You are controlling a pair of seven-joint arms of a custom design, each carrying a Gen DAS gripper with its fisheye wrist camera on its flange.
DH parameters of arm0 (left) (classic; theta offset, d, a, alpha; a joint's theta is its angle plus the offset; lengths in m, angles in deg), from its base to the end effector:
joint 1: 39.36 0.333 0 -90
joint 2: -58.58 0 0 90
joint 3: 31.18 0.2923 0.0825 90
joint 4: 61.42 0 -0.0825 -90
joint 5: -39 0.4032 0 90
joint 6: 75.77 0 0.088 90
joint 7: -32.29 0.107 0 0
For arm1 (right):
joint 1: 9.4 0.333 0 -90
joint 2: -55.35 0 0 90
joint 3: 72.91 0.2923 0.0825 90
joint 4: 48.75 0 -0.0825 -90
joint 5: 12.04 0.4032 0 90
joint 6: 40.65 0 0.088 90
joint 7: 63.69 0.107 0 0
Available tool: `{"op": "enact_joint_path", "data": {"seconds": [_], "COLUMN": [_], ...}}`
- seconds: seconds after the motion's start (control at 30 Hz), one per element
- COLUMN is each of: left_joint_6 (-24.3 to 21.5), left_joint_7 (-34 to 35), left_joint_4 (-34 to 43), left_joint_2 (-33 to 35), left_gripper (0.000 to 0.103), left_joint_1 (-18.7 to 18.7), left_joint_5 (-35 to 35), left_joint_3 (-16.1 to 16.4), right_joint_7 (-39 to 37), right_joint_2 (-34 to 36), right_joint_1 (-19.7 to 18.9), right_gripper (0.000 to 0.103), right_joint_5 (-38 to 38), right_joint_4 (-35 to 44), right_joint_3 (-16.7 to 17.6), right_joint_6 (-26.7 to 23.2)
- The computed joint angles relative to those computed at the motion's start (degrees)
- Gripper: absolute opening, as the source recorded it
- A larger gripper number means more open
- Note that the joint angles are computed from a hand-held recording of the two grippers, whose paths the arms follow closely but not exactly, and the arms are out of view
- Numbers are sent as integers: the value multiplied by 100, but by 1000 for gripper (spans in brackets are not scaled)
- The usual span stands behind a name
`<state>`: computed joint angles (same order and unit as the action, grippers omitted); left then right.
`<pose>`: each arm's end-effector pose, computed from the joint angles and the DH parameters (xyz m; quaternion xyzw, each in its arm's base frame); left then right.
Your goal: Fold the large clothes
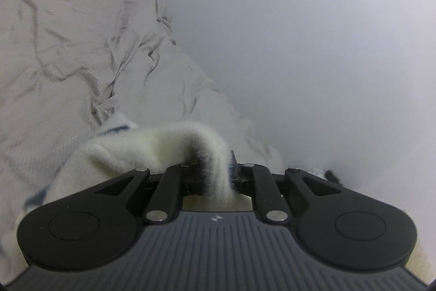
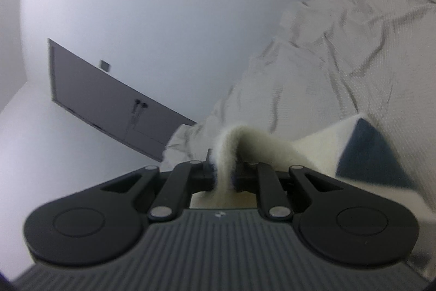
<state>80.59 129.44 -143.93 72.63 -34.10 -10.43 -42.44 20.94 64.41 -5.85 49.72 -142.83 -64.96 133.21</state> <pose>0.6957 -0.0255 0.6430 -0.6874 0.4471 -0.5676 0.0733 0.6608 0.0589 0.6055 -0.3262 0.7277 -0.0711 0.5992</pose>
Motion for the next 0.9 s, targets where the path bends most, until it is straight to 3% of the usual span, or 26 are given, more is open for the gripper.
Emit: {"op": "enact_joint_path", "data": {"seconds": [0.2,0.37,0.53,0.73,0.8,0.87,0.9], "left_joint_6": [480,419,292,107,16,-19,30], "left_joint_7": [148,-76,-402,-38,238,372,503], "left_joint_4": [803,1730,1963,1677,1447,1266,1168], "left_joint_2": [1065,1972,2243,1996,1810,1646,1565], "left_gripper": [15,15,15,17,25,49,55], "left_joint_1": [-90,-70,-95,161,297,341,377], "left_joint_5": [279,810,1364,1267,1040,850,695], "left_joint_3": [-171,-324,-311,-602,-729,-738,-777], "right_joint_7": [423,1150,1377,1839,1930,1935,1945], "right_joint_2": [1018,1697,1973,1830,1703,1567,1497], "right_joint_1": [-275,-313,-619,-783,-828,-848,-838], "right_gripper": [14,14,14,15,16,18,24], "right_joint_5": [-508,-1311,-1592,-2097,-2255,-2403,-2465], "right_joint_4": [912,1468,1537,1282,1148,1010,937], "right_joint_3": [105,74,429,639,696,719,711], "right_joint_6": [-216,-261,-219,-167,-185,-252,-284]}}
